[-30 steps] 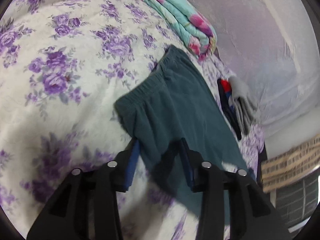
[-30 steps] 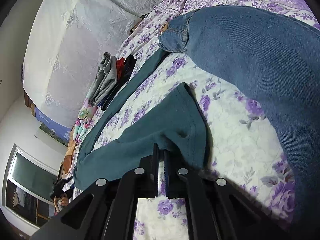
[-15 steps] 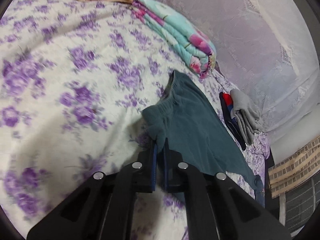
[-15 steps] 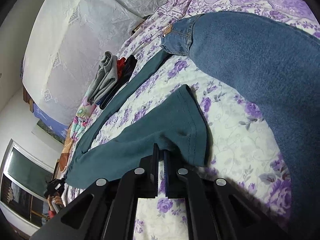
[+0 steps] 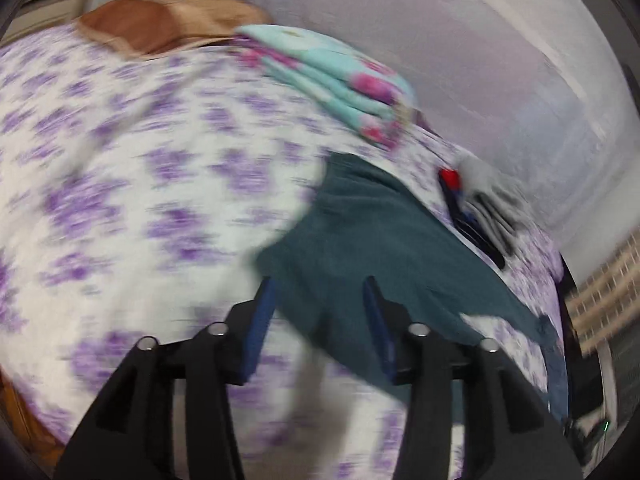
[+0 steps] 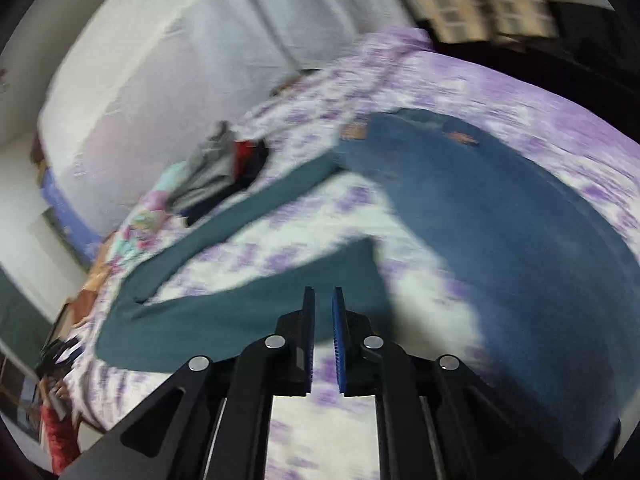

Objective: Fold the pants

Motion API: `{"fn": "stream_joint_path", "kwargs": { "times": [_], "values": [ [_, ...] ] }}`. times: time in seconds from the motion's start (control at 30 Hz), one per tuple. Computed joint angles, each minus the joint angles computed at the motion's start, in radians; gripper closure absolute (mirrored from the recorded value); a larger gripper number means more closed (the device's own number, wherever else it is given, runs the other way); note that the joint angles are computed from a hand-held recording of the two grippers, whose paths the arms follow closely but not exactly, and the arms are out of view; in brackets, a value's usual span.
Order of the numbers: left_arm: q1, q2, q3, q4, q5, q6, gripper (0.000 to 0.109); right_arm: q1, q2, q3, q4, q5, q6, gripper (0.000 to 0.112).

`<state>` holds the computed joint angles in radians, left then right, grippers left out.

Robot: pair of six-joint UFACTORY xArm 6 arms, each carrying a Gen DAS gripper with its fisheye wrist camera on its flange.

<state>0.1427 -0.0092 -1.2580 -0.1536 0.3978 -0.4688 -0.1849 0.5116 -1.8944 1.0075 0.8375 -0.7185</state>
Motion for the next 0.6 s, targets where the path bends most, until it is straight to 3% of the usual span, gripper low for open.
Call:
{"fn": "stream_joint_path", "kwargs": {
  "times": [0.03,0.07,0.13,0.27,0.3,0.37,0.43,0.5,0.6],
  "values": [
    [-0.018,0.025,-0.032,0.019,0.009,0.000,0.042,0.012,0.013,-0.023,0.003,0.019,-0.005,0.087],
    [-0.037,0.058,-0.070,0.068,0.020,-0.023,0.038,0.034,0.036,-0.058,-0.004,0.043,-0.011,0.074],
    [-0.069,0.133,-0.150,0.168,0.052,-0.066,0.030,0.065,0.068,-0.099,-0.046,0.060,-0.009,0.072],
    [-0.088,0.288,-0.304,0.208,0.192,-0.051,0.018,0.097,0.210,-0.273,-0.182,0.173,0.087,0.071],
    [-0.092,0.291,-0.301,0.287,0.182,-0.098,0.018,0.094,0.229,-0.294,-0.177,0.188,0.094,0.071],
    [-0.102,0.299,-0.328,0.319,0.215,-0.081,0.013,0.080,0.227,-0.284,-0.126,0.205,0.052,0.071],
    [-0.097,0.292,-0.332,0.273,0.217,-0.035,0.011,0.067,0.240,-0.306,-0.097,0.248,0.024,0.062],
    [-0.082,0.295,-0.352,0.262,0.216,-0.034,0.011,0.069,0.225,-0.273,-0.053,0.253,-0.063,0.039],
    [-0.044,0.286,-0.356,0.403,0.149,-0.203,0.010,0.109,0.148,-0.157,-0.072,0.185,-0.225,0.013]
  ]
}}
